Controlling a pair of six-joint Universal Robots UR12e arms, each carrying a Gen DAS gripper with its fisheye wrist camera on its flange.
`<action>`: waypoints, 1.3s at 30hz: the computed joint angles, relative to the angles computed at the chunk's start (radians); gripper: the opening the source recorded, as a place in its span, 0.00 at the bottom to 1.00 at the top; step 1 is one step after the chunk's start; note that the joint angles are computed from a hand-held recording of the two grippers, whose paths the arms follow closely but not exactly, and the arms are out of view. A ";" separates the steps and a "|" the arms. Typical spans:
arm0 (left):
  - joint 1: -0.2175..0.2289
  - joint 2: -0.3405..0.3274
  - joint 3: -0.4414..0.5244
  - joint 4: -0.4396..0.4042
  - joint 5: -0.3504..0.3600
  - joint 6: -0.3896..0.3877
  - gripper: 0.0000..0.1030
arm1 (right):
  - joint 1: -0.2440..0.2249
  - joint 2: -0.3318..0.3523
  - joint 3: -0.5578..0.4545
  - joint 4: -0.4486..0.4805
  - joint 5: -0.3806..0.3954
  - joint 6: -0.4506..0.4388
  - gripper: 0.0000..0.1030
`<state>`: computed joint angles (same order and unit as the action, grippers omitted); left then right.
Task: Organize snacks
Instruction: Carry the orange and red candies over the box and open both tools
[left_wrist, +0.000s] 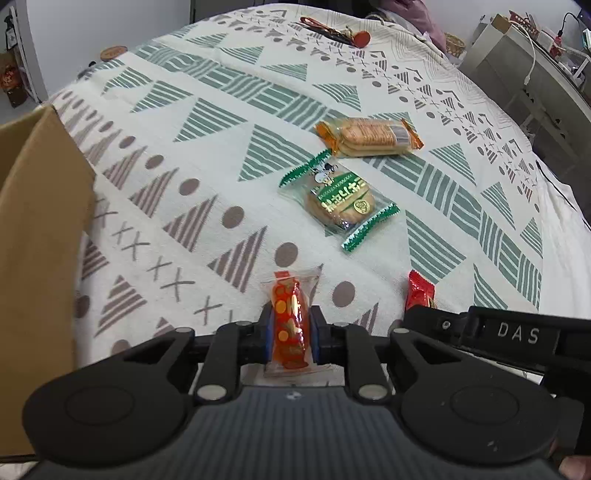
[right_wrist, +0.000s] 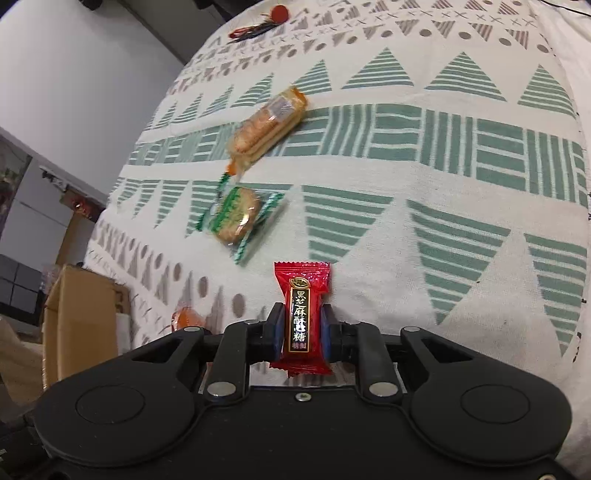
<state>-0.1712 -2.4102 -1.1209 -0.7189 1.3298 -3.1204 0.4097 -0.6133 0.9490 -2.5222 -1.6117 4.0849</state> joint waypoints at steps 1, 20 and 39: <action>0.001 0.005 -0.005 0.003 -0.001 -0.005 0.17 | 0.001 -0.001 0.003 -0.013 0.002 -0.003 0.19; 0.041 0.129 -0.128 0.119 -0.020 -0.070 0.17 | 0.039 -0.054 0.058 -0.223 0.001 -0.075 0.19; 0.100 0.220 -0.246 0.265 -0.052 -0.130 0.16 | 0.093 -0.025 -0.046 -0.261 -0.034 -0.166 0.19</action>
